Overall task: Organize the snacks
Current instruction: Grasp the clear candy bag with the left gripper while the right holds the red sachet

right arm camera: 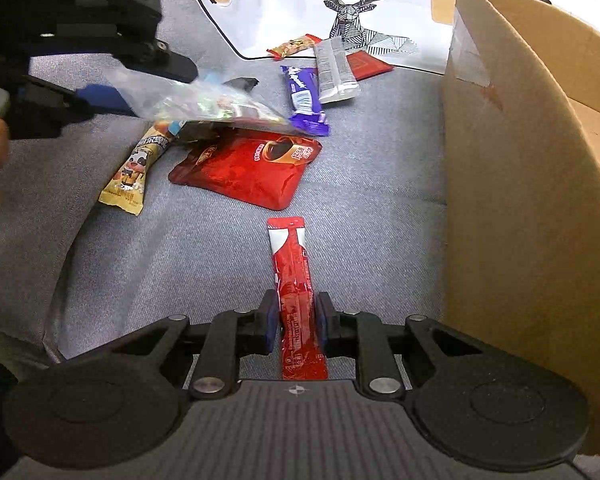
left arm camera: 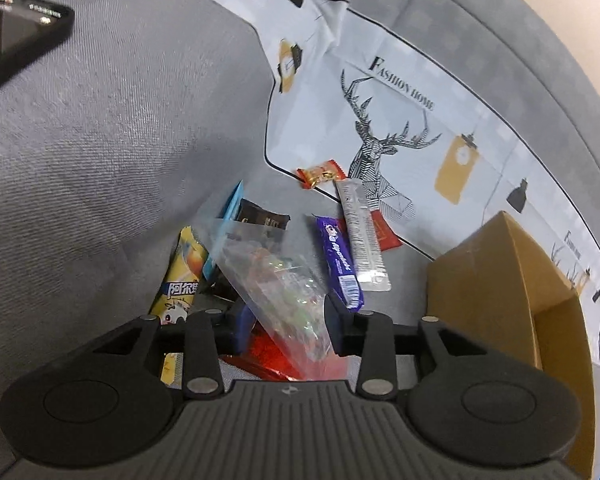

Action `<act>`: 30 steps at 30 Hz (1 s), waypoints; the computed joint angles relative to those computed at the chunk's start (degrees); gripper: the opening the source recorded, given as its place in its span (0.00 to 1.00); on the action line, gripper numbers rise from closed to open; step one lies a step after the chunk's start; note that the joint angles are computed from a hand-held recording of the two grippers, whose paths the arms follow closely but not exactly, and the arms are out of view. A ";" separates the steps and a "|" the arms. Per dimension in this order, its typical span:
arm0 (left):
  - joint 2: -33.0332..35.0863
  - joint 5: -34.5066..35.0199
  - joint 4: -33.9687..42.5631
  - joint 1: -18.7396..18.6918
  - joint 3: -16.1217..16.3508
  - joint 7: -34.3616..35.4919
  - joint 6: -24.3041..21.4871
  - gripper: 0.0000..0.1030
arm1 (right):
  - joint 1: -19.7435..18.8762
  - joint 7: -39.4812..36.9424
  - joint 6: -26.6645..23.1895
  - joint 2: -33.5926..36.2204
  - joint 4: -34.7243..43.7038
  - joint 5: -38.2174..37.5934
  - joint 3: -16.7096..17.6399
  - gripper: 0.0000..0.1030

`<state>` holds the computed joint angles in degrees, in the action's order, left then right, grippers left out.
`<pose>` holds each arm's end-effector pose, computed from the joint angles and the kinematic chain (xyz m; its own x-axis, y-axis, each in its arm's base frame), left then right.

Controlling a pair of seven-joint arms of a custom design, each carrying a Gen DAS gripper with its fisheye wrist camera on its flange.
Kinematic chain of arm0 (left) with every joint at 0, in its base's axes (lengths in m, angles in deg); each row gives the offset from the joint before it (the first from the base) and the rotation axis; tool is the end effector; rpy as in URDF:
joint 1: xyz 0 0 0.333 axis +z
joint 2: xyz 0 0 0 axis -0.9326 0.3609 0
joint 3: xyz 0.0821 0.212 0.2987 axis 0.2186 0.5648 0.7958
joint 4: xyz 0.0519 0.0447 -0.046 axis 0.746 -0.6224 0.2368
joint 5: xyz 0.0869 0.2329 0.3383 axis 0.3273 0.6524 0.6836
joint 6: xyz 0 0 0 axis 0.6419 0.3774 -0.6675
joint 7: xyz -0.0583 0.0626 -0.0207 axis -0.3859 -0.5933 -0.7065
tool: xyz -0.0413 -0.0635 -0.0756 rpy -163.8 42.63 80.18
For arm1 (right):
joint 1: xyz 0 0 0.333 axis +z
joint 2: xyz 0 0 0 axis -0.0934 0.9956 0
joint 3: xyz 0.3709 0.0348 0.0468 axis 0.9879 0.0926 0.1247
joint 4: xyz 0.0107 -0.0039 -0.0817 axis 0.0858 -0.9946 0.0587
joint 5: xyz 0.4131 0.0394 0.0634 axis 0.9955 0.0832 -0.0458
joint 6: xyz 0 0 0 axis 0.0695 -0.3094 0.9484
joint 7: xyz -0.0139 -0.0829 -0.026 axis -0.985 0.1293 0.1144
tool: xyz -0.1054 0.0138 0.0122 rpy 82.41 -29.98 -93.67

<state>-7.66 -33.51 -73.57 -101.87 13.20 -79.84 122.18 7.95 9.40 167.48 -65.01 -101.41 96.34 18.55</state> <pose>0.6092 -0.4924 0.4607 0.6121 -0.7052 0.3578 -0.4587 -0.6851 -0.5659 0.6187 0.3005 0.4139 0.6319 -0.7514 -0.1901 -0.7177 -0.4747 -0.5095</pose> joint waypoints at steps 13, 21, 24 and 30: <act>2.30 -0.35 2.60 0.16 1.11 0.60 1.21 0.12 | 0.64 1.63 1.89 0.32 -0.02 -2.99 -0.29 0.20; 1.62 7.22 4.27 -3.34 2.57 3.09 -2.30 0.02 | -1.88 -1.89 3.21 -0.50 -0.66 2.72 2.16 0.19; 1.20 8.10 5.30 -4.26 2.32 5.61 -5.12 0.01 | -2.36 -4.01 4.07 -1.18 -1.04 5.81 2.73 0.19; -1.73 8.45 3.67 -4.99 0.89 9.00 -7.72 0.00 | -1.41 -5.55 4.41 -2.01 -1.79 7.44 1.75 0.19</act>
